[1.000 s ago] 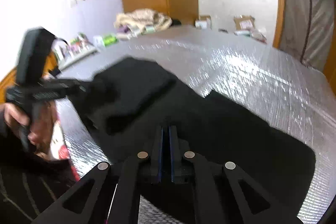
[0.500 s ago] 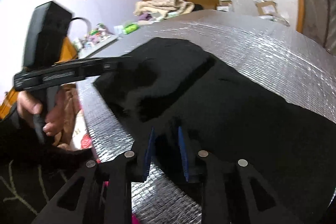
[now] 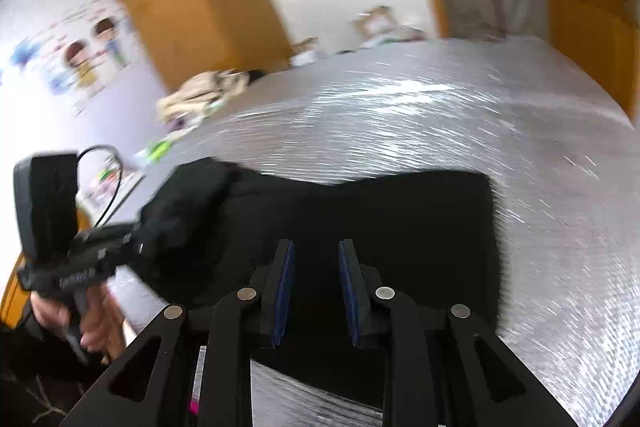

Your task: Fold clothes

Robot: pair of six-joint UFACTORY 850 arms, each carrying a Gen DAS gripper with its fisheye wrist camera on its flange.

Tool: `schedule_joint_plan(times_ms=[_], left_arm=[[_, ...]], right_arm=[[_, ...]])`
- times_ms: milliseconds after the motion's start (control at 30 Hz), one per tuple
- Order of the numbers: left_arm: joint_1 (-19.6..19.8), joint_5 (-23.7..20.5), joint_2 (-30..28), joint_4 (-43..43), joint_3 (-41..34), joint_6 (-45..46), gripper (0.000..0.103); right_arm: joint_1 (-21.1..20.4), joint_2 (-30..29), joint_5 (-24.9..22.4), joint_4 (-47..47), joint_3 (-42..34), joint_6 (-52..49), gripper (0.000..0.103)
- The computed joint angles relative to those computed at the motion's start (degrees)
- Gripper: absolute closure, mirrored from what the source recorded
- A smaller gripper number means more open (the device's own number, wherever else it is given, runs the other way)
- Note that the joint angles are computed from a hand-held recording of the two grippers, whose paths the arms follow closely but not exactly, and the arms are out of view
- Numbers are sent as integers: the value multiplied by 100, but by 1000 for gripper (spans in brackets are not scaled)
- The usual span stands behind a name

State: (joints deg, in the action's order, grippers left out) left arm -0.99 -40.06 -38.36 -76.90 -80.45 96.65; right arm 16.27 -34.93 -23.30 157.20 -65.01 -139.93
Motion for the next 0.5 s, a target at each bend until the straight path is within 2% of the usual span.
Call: schedule_joint_plan(times_ms=[100, 133, 333, 500], left_arm=[[-144, 222, -72, 538, 16, -214, 99], [-138, 259, -30, 402, 98, 5, 99], [-101, 206, -28, 445, 63, -194, 99], [-140, 275, 99, 62, 103, 111, 99]], right_arm=[[-195, 64, -135, 461, 277, 145, 80], [-260, 87, -246, 521, 376, 277, 83], [-565, 117, -834, 294, 548, 1168, 83], [-684, -82, -1112, -488, 166, 2018, 81]])
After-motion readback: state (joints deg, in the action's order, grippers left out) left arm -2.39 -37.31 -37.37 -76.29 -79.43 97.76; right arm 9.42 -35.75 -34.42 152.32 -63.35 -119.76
